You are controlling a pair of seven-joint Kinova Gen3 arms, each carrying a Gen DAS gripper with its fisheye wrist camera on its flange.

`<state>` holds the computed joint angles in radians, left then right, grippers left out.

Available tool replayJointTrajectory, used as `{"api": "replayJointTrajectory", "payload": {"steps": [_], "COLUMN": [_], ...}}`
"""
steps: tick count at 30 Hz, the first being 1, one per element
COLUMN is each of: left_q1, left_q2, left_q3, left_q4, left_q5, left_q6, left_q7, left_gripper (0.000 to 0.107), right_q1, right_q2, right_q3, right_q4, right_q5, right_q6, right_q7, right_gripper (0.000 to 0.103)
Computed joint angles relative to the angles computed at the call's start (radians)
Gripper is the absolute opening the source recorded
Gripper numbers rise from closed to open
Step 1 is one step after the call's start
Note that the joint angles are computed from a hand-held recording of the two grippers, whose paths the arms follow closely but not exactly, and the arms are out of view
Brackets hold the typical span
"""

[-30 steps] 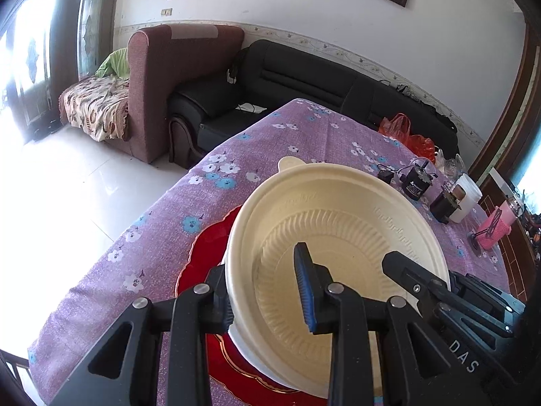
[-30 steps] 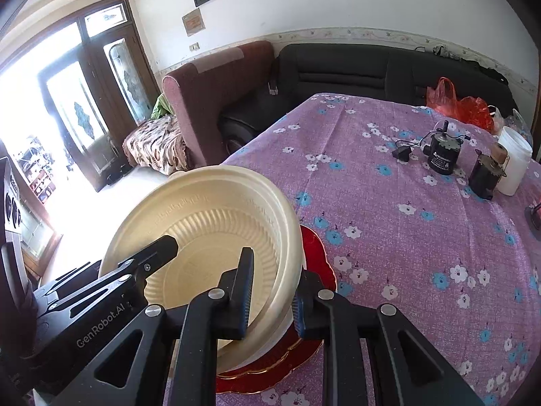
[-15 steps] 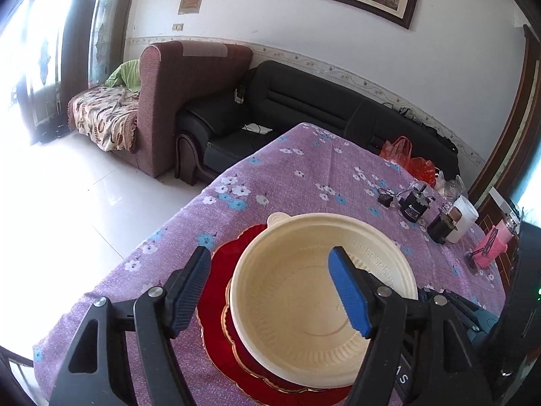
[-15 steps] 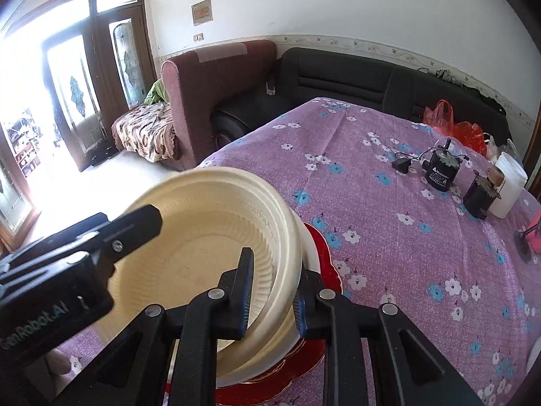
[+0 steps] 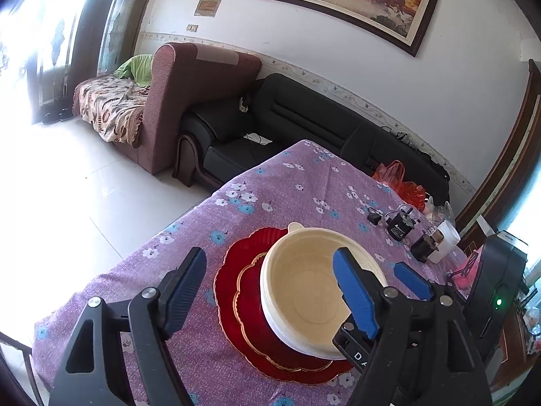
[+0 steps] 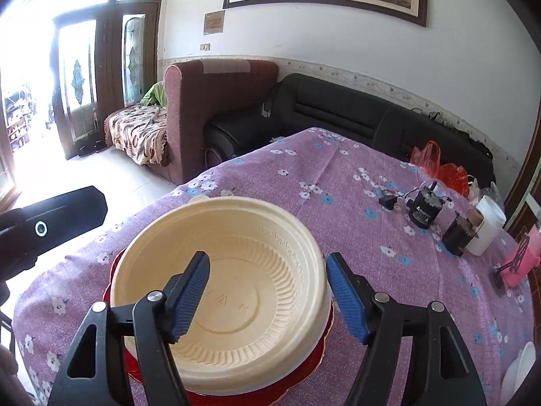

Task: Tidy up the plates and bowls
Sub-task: 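Open the right tool and release the beige bowl, then move the right tool toward the white plate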

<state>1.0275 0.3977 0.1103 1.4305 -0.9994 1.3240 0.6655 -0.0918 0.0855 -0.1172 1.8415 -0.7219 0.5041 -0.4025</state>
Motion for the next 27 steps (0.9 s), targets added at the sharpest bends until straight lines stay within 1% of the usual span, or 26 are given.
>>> {"api": "replayJointTrajectory", "payload": {"steps": [3,6,8,11,13,15,18,23,27], "left_q1": [0.013,0.03,0.046,0.082,0.111,0.133,0.15,0.167,0.184], "left_q2": [-0.001,0.018,0.047,0.106,0.157,0.202,0.246,0.317,0.37], "left_q3": [0.002,0.004,0.0,-0.018,-0.039,-0.061,-0.084,-0.118,-0.154], "left_q4": [-0.006,-0.041,-0.09,-0.19,-0.279,-0.361,-0.445,-0.586,-0.697], "left_q5": [-0.007,-0.012,-0.015,-0.02,-0.021,-0.017,-0.002,0.044,0.073], "left_q6": [0.023,0.07,0.113,0.198,0.265,0.31,0.318,0.327,0.339], "left_q7": [0.002,-0.026,-0.065,-0.148,-0.222,-0.297,-0.388,-0.525,-0.612], "left_gripper": [0.077,0.078,0.081,0.085,0.093,0.097,0.099,0.099,0.099], "right_q1": [0.018,0.042,0.062,0.089,0.113,0.137,0.179,0.247,0.315], "right_q2": [-0.019,-0.036,-0.047,-0.062,-0.063,-0.064,-0.056,-0.03,-0.01], "right_q3": [0.007,0.034,0.061,0.101,0.128,0.149,0.179,0.201,0.221], "right_q4": [0.001,-0.004,-0.006,-0.002,-0.001,0.009,0.021,0.019,0.005], "right_q5": [-0.05,-0.115,-0.16,-0.197,-0.215,-0.228,-0.249,-0.246,-0.274], "right_q6": [0.018,0.064,0.108,0.162,0.21,0.236,0.278,0.339,0.404], "right_q7": [0.044,0.082,0.107,0.124,0.136,0.152,0.173,0.172,0.194], "right_gripper": [0.078,0.079,0.081,0.082,0.082,0.082,0.082,0.082,0.082]}}
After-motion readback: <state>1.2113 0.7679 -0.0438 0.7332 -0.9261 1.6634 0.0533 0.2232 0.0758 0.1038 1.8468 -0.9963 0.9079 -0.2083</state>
